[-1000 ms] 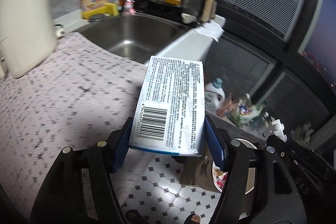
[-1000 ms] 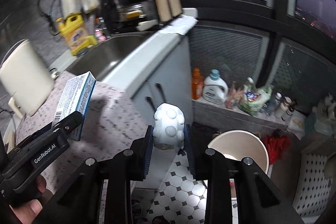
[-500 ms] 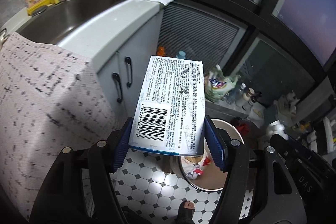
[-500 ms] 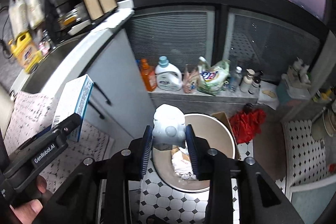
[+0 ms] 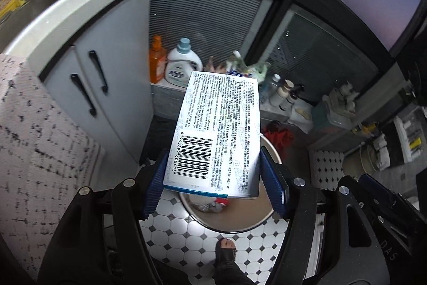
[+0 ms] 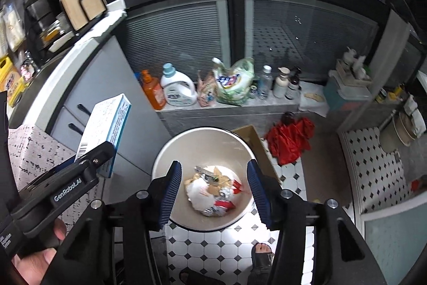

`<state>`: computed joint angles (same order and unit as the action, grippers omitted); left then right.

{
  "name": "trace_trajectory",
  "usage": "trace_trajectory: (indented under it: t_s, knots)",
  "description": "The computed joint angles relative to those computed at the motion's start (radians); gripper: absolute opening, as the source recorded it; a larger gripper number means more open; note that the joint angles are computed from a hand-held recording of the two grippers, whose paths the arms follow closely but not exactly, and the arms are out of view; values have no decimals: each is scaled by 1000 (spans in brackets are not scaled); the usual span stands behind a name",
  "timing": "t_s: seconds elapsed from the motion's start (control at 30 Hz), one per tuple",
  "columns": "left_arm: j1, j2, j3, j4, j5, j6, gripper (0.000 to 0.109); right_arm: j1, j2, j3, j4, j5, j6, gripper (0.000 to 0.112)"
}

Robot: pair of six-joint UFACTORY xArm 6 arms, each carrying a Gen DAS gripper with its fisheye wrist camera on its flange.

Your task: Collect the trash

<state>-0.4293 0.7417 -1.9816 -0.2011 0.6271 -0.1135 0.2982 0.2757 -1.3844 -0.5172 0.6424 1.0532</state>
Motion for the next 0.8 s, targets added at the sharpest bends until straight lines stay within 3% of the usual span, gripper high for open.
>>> trace_trajectory:
  t_s: [0.17,0.3,0.53,0.8]
  knots:
    - [-35,64,-112,-75,62,71,67,-26,-66,80,-30,-2,47,51]
    - [-50,78,-143,-52,61,56,82,-44,-96,117,-31,-15,57,51]
    - [-37,7,-65,10,36,-6,83,-47,-123,132,-2,-35,21,51]
    - [9,-159,124,70,-31,-46,92,7,-124,67,-10,-21,0,64]
